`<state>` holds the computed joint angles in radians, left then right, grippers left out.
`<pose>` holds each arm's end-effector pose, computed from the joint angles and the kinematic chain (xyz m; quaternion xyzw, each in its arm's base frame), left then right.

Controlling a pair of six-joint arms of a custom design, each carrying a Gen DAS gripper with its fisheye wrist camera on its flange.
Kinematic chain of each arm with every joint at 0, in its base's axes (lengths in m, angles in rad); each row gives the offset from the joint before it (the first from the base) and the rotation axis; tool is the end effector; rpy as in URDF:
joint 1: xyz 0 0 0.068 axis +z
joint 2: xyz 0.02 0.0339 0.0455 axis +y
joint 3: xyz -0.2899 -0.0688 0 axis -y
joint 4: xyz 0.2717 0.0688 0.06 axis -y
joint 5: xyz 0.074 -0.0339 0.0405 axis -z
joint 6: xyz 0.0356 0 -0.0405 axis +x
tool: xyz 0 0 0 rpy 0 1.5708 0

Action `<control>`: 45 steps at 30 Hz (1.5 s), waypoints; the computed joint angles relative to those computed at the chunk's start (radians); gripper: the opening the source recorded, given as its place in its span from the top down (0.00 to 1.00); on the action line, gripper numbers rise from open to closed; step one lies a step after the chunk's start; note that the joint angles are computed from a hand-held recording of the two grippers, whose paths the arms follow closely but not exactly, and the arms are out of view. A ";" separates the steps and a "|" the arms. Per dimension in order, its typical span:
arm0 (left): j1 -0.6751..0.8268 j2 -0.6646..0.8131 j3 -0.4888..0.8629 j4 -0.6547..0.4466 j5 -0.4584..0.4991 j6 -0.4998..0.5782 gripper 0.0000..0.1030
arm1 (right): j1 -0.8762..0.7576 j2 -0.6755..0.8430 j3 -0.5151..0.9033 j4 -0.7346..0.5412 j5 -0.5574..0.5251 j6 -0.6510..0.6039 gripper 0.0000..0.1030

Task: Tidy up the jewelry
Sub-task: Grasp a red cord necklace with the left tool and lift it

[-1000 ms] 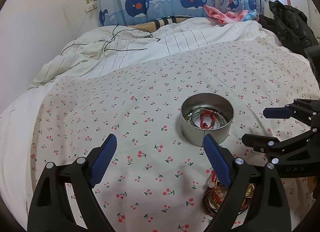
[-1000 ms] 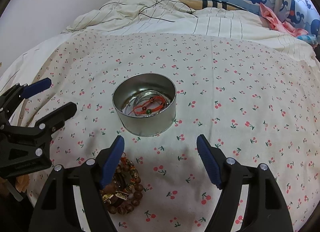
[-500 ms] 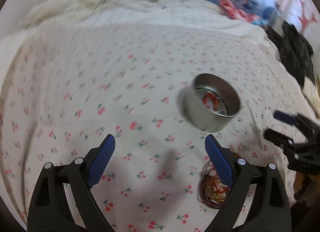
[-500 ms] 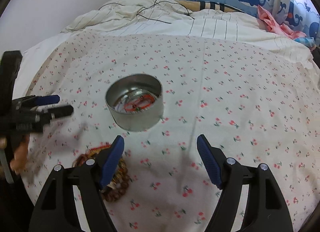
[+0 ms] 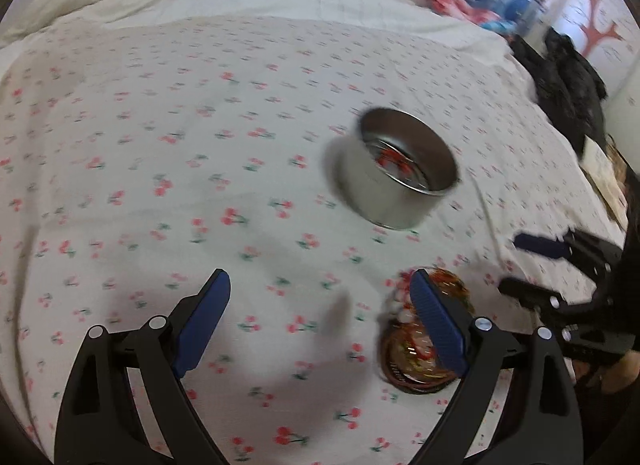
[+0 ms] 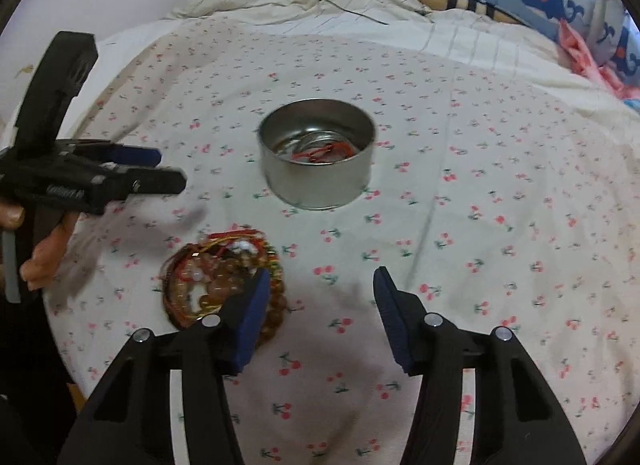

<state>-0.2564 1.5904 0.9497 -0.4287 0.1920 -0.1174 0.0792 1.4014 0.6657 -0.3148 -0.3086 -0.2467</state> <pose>0.3192 -0.0907 0.1935 0.0907 0.9603 -0.1371 0.2254 0.2648 0.0319 0.1678 -0.1939 0.9358 0.1267 0.2657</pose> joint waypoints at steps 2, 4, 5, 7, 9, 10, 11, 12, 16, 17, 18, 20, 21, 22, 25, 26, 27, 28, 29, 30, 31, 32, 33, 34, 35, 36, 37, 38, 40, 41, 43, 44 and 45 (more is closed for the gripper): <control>-0.024 0.023 0.008 0.003 0.033 0.002 0.15 | -0.021 0.014 0.008 0.002 0.002 0.017 0.47; -0.047 0.039 0.014 0.013 0.050 -0.001 0.15 | -0.041 0.022 0.012 0.005 0.003 0.033 0.42; -0.058 0.042 0.012 0.020 0.046 -0.004 0.15 | -0.051 0.023 0.012 0.009 0.003 0.037 0.38; -0.085 0.058 0.017 0.037 0.023 -0.012 0.20 | -0.066 0.020 0.012 0.011 0.001 0.039 0.35; -0.091 0.090 0.039 0.025 0.041 -0.020 0.34 | -0.078 0.014 0.012 0.006 -0.004 0.034 0.35; -0.092 0.107 0.050 0.018 0.052 -0.024 0.44 | -0.081 0.011 0.012 0.003 -0.004 0.031 0.34; -0.092 0.128 0.064 0.006 0.062 -0.025 0.61 | -0.083 0.009 0.010 0.002 -0.005 0.029 0.34; -0.092 0.145 0.076 -0.006 0.070 -0.022 0.70 | -0.085 0.006 0.009 0.002 -0.004 0.027 0.33; -0.081 0.145 0.080 -0.012 0.113 -0.023 0.96 | -0.093 0.003 0.008 -0.001 -0.007 0.023 0.33; -0.071 0.136 0.077 -0.010 0.134 -0.027 0.97 | -0.094 0.001 0.007 -0.001 -0.008 0.024 0.32; -0.062 0.128 0.071 -0.005 0.154 -0.032 0.97 | -0.095 -0.001 0.007 -0.001 -0.010 0.024 0.32; -0.041 0.112 0.065 0.001 0.183 -0.033 0.97 | -0.095 0.000 0.007 -0.004 -0.015 0.021 0.32; -0.024 0.101 0.061 0.007 0.204 -0.038 0.97 | -0.090 0.002 0.006 -0.004 -0.015 0.022 0.32; -0.010 0.094 0.060 0.007 0.222 -0.041 0.97 | -0.082 0.005 0.006 -0.004 -0.013 0.020 0.32; 0.023 0.086 0.060 0.010 0.258 -0.048 0.97 | -0.058 0.010 0.003 -0.002 -0.006 0.020 0.32; 0.036 0.084 0.059 0.012 0.284 -0.053 0.97 | -0.052 0.012 0.003 -0.001 -0.002 0.021 0.32; 0.040 0.080 0.057 0.014 0.285 -0.052 0.97 | -0.045 0.015 0.003 0.000 0.000 0.023 0.32; 0.038 0.073 0.055 0.019 0.274 -0.055 0.97 | -0.042 0.019 0.004 0.002 -0.002 0.026 0.31; 0.046 0.063 0.051 0.029 0.276 -0.061 0.97 | -0.037 0.021 0.003 0.002 -0.005 0.027 0.31; 0.055 0.056 0.042 0.035 0.280 -0.063 0.97 | -0.031 0.021 0.002 0.003 -0.002 0.027 0.31; 0.067 0.045 0.035 0.037 0.261 -0.068 0.97 | -0.026 0.020 0.001 0.004 0.000 0.026 0.31; 0.070 0.040 0.033 0.041 0.231 -0.075 0.97 | -0.023 0.018 -0.001 0.004 -0.007 0.025 0.31; 0.081 0.046 0.037 0.036 0.221 -0.074 0.97 | -0.021 0.014 -0.003 0.005 -0.019 0.021 0.31; 0.095 0.049 0.037 0.026 0.215 -0.071 0.97 | -0.019 0.008 -0.006 0.007 -0.026 0.016 0.31; 0.097 0.056 0.040 0.022 0.200 -0.072 0.97 | -0.008 -0.002 -0.010 0.010 -0.030 0.008 0.31; 0.097 0.061 0.041 0.018 0.179 -0.069 0.97 | 0.002 -0.011 -0.016 0.014 -0.034 0.003 0.31; 0.103 0.061 0.036 0.019 0.181 -0.062 0.97 | 0.013 -0.019 -0.019 0.017 -0.041 -0.007 0.31; 0.103 0.058 0.033 0.020 0.180 -0.063 0.97 | 0.038 -0.035 -0.027 0.023 -0.044 -0.017 0.31; 0.102 0.051 0.030 0.022 0.176 -0.058 0.97 | 0.085 -0.056 -0.035 0.029 -0.037 -0.038 0.31; 0.103 0.046 0.029 0.024 0.173 -0.059 0.97 | 0.119 -0.065 -0.038 0.031 -0.006 -0.050 0.31; 0.111 0.041 0.027 0.023 0.169 -0.058 0.97 | 0.149 -0.056 -0.034 0.016 0.021 -0.057 0.32; 0.121 0.042 0.027 0.018 0.175 -0.053 0.97 | 0.152 -0.051 -0.035 0.012 0.004 -0.064 0.32; 0.122 0.040 0.023 0.021 0.173 -0.056 0.97 | 0.151 -0.053 -0.039 0.014 -0.007 -0.071 0.32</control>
